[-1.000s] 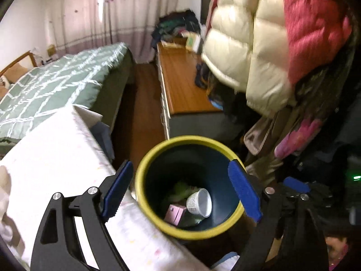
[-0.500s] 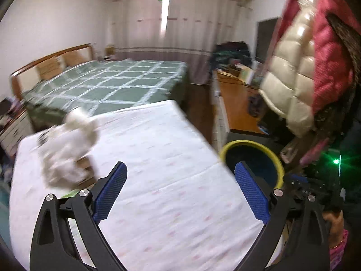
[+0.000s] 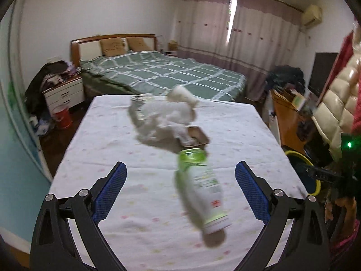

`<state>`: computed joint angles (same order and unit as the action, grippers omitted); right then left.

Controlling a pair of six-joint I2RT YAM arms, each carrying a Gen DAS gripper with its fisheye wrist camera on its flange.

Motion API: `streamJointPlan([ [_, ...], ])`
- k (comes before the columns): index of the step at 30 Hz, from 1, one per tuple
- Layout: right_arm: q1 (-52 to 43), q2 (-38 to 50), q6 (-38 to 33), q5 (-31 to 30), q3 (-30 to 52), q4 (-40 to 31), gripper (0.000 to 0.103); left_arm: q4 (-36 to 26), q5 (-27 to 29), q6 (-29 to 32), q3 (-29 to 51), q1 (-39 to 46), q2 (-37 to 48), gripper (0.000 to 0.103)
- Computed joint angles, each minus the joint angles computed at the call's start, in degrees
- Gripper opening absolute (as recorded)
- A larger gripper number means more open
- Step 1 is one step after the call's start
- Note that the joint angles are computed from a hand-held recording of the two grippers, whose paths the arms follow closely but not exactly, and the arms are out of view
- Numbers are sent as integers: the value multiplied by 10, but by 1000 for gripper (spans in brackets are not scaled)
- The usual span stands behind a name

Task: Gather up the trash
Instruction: 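Reach the right gripper to the white tissue and grasp it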

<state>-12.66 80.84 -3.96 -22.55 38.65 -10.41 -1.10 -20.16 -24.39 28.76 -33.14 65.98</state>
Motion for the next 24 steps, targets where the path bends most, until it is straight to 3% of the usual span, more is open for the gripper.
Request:
streamJointPlan([
  [3, 87, 32, 37, 15, 51, -4, 37, 1, 11, 10, -26, 23, -32, 96],
  [9, 244, 163, 61, 39, 232, -45, 37, 2, 47, 25, -57, 72, -69, 96],
  [17, 322, 363, 47, 47, 464, -141, 37, 15, 85, 35, -63, 118, -51, 96],
  [24, 351, 439, 22, 98, 569, -170, 37, 45, 115, 44, -64, 149, -16, 96],
])
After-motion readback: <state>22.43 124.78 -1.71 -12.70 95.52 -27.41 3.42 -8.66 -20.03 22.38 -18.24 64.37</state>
